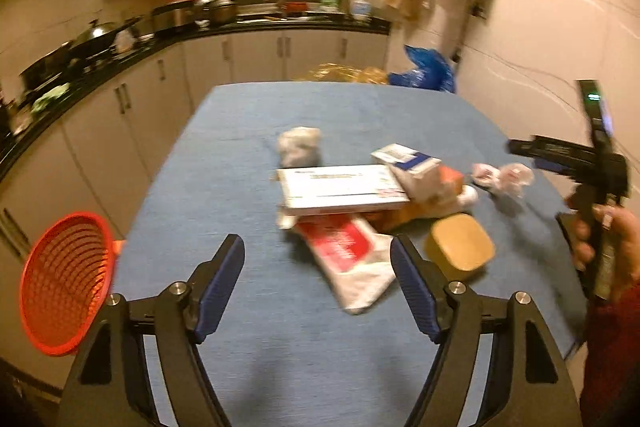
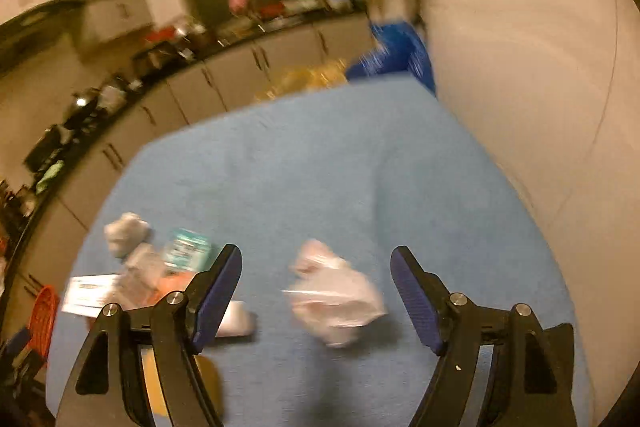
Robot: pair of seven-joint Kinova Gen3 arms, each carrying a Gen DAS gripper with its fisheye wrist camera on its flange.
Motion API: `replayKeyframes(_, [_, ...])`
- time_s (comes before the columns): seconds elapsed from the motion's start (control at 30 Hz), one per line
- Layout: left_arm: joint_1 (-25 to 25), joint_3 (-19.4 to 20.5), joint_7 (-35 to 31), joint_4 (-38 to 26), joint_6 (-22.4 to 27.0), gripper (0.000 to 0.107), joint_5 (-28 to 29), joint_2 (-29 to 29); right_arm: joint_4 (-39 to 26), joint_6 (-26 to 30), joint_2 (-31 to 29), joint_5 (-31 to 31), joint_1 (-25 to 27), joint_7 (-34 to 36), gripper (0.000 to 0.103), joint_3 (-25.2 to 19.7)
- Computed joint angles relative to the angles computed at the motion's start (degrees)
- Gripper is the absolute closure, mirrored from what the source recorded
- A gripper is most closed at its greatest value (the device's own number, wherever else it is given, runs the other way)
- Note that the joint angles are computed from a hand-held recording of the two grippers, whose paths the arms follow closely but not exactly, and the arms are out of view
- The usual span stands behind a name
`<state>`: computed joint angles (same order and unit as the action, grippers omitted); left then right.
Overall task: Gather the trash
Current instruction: 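Grasp the yellow square lid with the left tool while the right tool grasps the white plastic bag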
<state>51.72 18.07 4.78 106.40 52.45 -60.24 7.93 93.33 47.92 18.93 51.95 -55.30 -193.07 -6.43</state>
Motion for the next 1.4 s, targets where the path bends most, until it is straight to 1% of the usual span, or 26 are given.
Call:
replayKeyframes(0.07, [-0.2,0.2,-2.2,-1.6,-1.1,0.031,0.9,1.2,0.8,-4.1,0.4,-2.3,2.3,1.0,0.022,-0.3])
replayKeyframes(0.13, [0.1,0.0,-4.7,-3.4,-2.2,0.029,2.1,2.7,0.6,-6.0,1.4,-2.7,4.3,1.4,0.023,-2.0])
replayKeyframes(0.17, [0.4,-0.3,-5.8,-4.3,-2.6,0.029,2.7,3.4,0.8,-5.7,1.6,-2.1,5.6,1.3,0.029,-3.7])
replayKeyframes(0.2, [0.7,-0.8,-6.9,-5.2,-2.9,0.029,3.2,4.1,0.3,-4.5,2.1,-1.8,7.6,1.8,0.037,-6.3])
replayKeyframes(0.23, [1.3,-1.2,-7.4,-5.7,-3.1,0.028,3.5,4.5,0.1,-4.0,2.7,-1.2,9.8,1.7,0.059,-8.9])
replayKeyframes(0.27, [1.6,-1.6,-8.6,-6.9,-3.2,0.027,4.2,5.6,0.4,-4.4,2.9,-0.4,11.0,0.7,0.06,-10.5])
replayKeyframes(0.3, [1.8,-2.0,-9.9,-7.9,-3.6,0.027,5.2,6.2,1.1,-4.3,2.8,1.3,11.2,-1.3,0.061,-11.0])
replayKeyframes(0.33, [2.2,-2.5,-10.6,-8.7,-3.9,0.026,5.9,6.7,2.8,-4.6,2.4,3.1,10.4,-3.6,0.064,-10.5])
replayKeyframes(0.37, [2.3,-2.9,-11.6,-9.6,-4.9,0.024,6.8,7.4,4.2,-5.3,1.9,4.7,8.7,-5.9,0.065,-8.9])
replayKeyframes(0.4, [2.6,-3.4,-12.4,-10.4,-5.5,0.022,7.5,8.1,5.3,-6.1,1.5,6.1,6.3,-8.3,0.066,-6.2])
replayKeyframes(0.43, [3.0,-3.8,-13.4,-11.7,-5.3,0.017,8.5,8.9,6.5,-6.3,0.8,7.6,3.6,-10.6,0.066,-3.7])
replayKeyframes(0.53, [4.5,-5.6,-15.9,-15.3,-4.7,0.016,11.3,11.8,8.1,-3.1,0.2,14.5,-4.3,-17.6,0.066,2.4])
replayKeyframes(0.57, [4.4,-5.5,-17.0,-17.5,-3.8,0.016,12.4,13.6,8.6,-1.8,0.1,16.8,-7.0,-19.9,0.066,4.4])
replayKeyframes(0.6, [4.5,-5.7,-18.3,-19.3,-2.8,0.016,14.1,14.9,9.2,-0.1,0.0,19.2,-8.8,-22.3,0.066,5.3])
replayKeyframes(0.63, [4.8,-6.2,-19.0,-20.8,-2.3,0.016,15.1,16.1,9.5,1.6,0.1,21.1,-9.5,-24.4,0.066,5.2])
replayKeyframes(0.67, [5.3,-6.8,-19.5,-21.9,-1.8,0.016,15.7,17.1,9.6,3.9,0.2,22.1,-11.0,-25.7,0.066,5.8])
replayKeyframes(0.7, [5.9,-7.4,-20.3,-23.6,-0.8,0.016,16.3,18.4,9.4,6.3,0.4,22.7,-11.5,-26.2,0.066,5.4])
replayKeyframes(0.73, [6.0,-7.6,-20.9,-24.8,0.0,0.016,16.6,19.4,9.3,7.9,0.5,23.5,-10.9,-26.6,0.066,4.0])
replayKeyframes(0.8, [7.5,-9.6,-22.4,-28.6,2.9,0.016,18.2,22.2,9.4,9.6,0.5,24.8,-10.0,-27.3,0.066,2.1])
replayKeyframes(0.93, [8.7,-12.2,-23.9,-31.7,4.3,0.016,20.9,24.8,10.1,7.9,-0.2,25.7,-7.0,-28.0,0.066,-0.7])
replayKeyframes(1.03, [9.9,-14.6,-23.5,-32.4,4.4,0.016,21.1,25.6,10.7,8.1,-0.4,27.0,-5.5,-29.1,0.066,-2.8])
replayKeyframes(1.1, [10.7,-15.5,-22.8,-32.4,4.4,0.023,20.9,25.9,11.3,8.4,-0.5,28.1,-4.7,-29.9,0.066,-4.1])
replayKeyframes(1.13, [10.5,-15.5,-23.0,-32.0,3.9,0.032,21.3,25.8,11.3,8.7,-0.4,28.5,-4.4,-29.9,0.066,-4.7])
replayKeyframes(1.17, [10.0,-15.3,-23.4,-31.8,3.4,0.038,21.9,25.6,11.6,8.8,-0.4,28.9,-4.3,-30.1,0.066,-5.1])
replayKeyframes(1.3, [10.3,-16.0,-22.8,-29.9,1.9,0.038,21.6,24.7,11.4,9.4,0.0,30.3,-4.1,-29.6,0.066,-6.1])
replayKeyframes(1.4, [10.4,-15.9,-21.3,-27.2,-0.5,0.038,21.1,23.0,11.5,10.1,0.3,31.2,-4.4,-29.4,0.066,-6.6])
